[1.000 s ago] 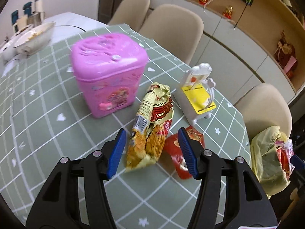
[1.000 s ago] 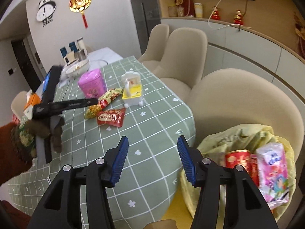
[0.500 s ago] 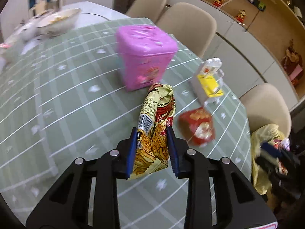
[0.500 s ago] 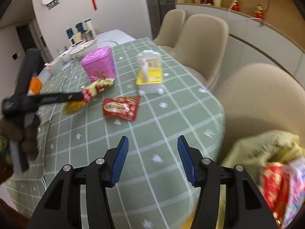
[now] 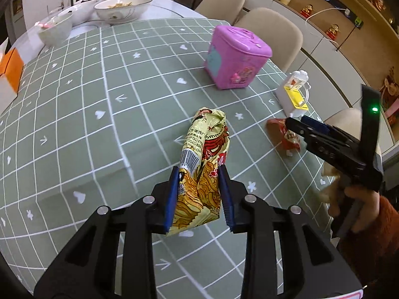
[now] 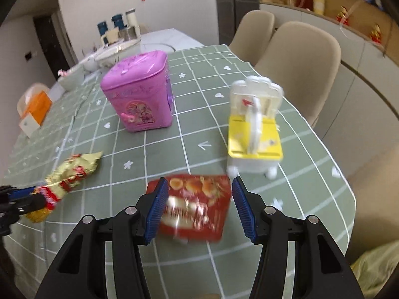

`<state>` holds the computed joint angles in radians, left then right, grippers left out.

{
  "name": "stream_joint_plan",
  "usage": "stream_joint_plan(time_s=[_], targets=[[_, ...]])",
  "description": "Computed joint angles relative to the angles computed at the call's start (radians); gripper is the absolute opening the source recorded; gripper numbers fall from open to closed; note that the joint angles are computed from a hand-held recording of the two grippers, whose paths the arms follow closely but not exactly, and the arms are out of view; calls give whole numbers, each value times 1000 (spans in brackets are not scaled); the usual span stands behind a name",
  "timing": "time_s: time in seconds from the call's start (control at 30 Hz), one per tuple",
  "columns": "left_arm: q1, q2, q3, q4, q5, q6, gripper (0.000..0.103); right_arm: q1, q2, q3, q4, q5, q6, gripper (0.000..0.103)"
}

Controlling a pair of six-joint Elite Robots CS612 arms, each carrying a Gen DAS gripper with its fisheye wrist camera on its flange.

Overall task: Collect trash
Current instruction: 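Grasp the yellow patterned snack bag with the left tool while the right tool reaches the red sauce packet, then grasp the red sauce packet with the right tool and lift it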

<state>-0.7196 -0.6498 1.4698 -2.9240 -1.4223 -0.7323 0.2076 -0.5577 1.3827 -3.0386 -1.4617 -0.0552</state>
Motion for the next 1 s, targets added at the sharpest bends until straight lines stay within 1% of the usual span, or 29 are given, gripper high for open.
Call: stream_joint_plan(time_s=[0.1,0.23,0.27,0.3,0.37,0.4,0.43,0.47,0.53,0.6,0.67,0.77,0.8,0.9,0.97,1.0], targets=[[5,-4,15,-14,-11,-6,30,14,2,4,-1,-38,-73,51],[10,-6,22,-23,-32,-14,30,16,-24,68,-23,-37,-150,51],[11,-6,24,-30,-38,-14,30,16,-32,88,-36,-54,-171,51],[13,-4,25,-39,-48,-11,30,18,-40,112,-57,-95,-196,51],[14,-1,24,-47,-62,-10,30,15,-53,145,-90,-147,-197,51],[14,1,23,-52,-69,-9,30,8,-63,165,-109,-148,-166,51],[15,2,22,-54,-75,-7,30,0,-71,177,-124,-130,-140,51],[15,4,21,-58,-86,-2,30,-11,-83,202,-161,-94,-89,51],[17,8,18,-59,-97,3,30,-28,-102,242,-243,-48,17,51],[19,11,14,-58,-107,6,30,-35,-110,259,-275,-31,64,51],[20,13,10,-54,-116,10,30,-40,-111,257,-258,-14,86,51],[20,15,7,-50,-124,15,30,-55,-105,237,-185,30,122,51],[20,15,7,-49,-126,15,30,-61,-101,229,-156,49,145,51],[21,14,10,-48,-131,16,30,-63,-92,229,-135,68,212,51],[22,12,14,-47,-134,11,30,-62,-89,236,-126,135,256,51],[22,12,15,-47,-134,9,30,-58,-89,241,-116,179,255,51]])
